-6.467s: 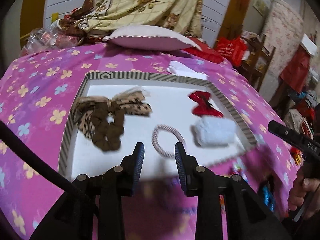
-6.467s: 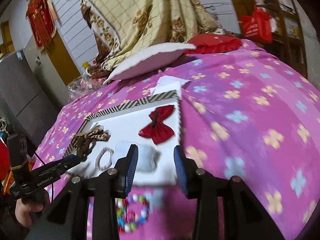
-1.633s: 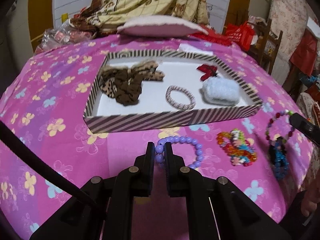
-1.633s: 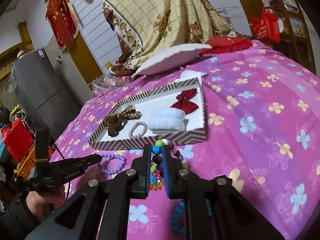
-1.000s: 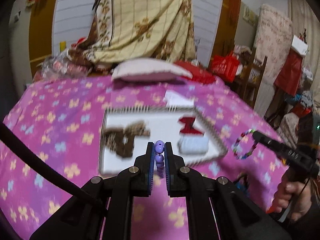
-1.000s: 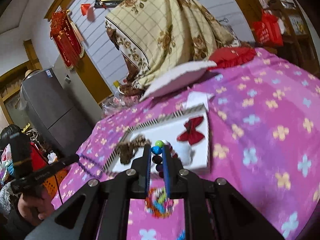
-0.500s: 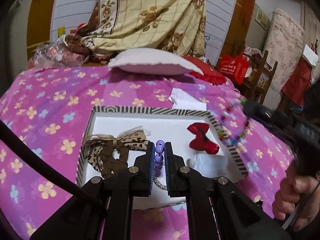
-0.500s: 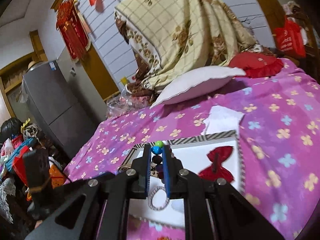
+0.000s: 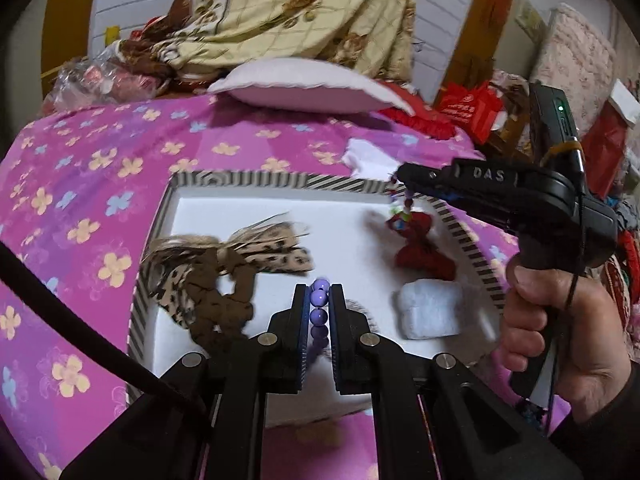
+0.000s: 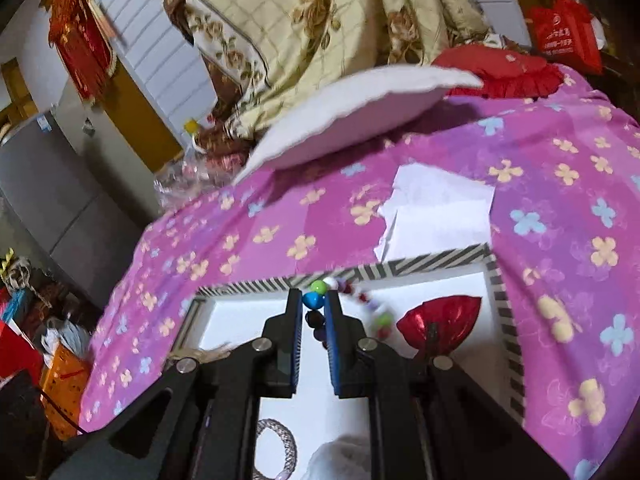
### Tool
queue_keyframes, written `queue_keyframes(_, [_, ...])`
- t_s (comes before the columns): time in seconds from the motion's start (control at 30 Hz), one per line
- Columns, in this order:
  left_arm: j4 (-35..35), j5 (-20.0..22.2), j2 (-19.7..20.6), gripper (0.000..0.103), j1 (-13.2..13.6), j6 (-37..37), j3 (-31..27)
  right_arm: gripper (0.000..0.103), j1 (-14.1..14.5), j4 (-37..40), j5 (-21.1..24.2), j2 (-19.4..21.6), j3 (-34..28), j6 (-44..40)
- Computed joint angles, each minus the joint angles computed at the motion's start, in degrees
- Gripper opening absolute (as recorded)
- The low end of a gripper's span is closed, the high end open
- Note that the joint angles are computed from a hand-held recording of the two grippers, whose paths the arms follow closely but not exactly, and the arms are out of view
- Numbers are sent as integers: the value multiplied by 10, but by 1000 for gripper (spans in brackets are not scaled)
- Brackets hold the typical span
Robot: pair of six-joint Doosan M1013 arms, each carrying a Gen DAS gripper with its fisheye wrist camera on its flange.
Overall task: Organize jewelry
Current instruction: 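Lower the purple bracelet into the box with left tool while right tool drops the multicolour bracelet inside, then move left tool to the orange heart bracelet while right tool reaches the green bracelet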
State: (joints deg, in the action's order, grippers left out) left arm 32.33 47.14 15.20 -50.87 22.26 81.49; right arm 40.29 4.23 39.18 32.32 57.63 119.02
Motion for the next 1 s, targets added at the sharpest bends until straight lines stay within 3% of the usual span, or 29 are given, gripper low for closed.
queue_keyframes(0.1, [-40,23,8,20,11,4,0,11,0,27,39,17,-19,-32])
queue_keyframes(0.2, [-22,68,16,20,7,-7,-8,11,1,46,46,21,-19,-45])
queue_keyframes(0.37, [-28,80,18,20,4,6,-11,12,1,70,44,22,-18,-67])
queue_keyframes(0.43, [-43,82,20,20,7,21,-14,17,0,76,38,20,-14,-66])
queue_keyframes(0.5, [-42,85,20,20,7,13,-12,30,-1,82,34,18,-10,-64])
queue_keyframes(0.6, [-39,91,20,20,9,0,-11,31,-2,82,21,11,-2,-59])
queue_keyframes(0.8, [-44,94,15,32,14,-24,-3,31,1,29,-1,-12,21,-33])
queue_keyframes(1.0, [-41,81,9,49,10,-37,6,31,14,-48,-32,-77,102,6])
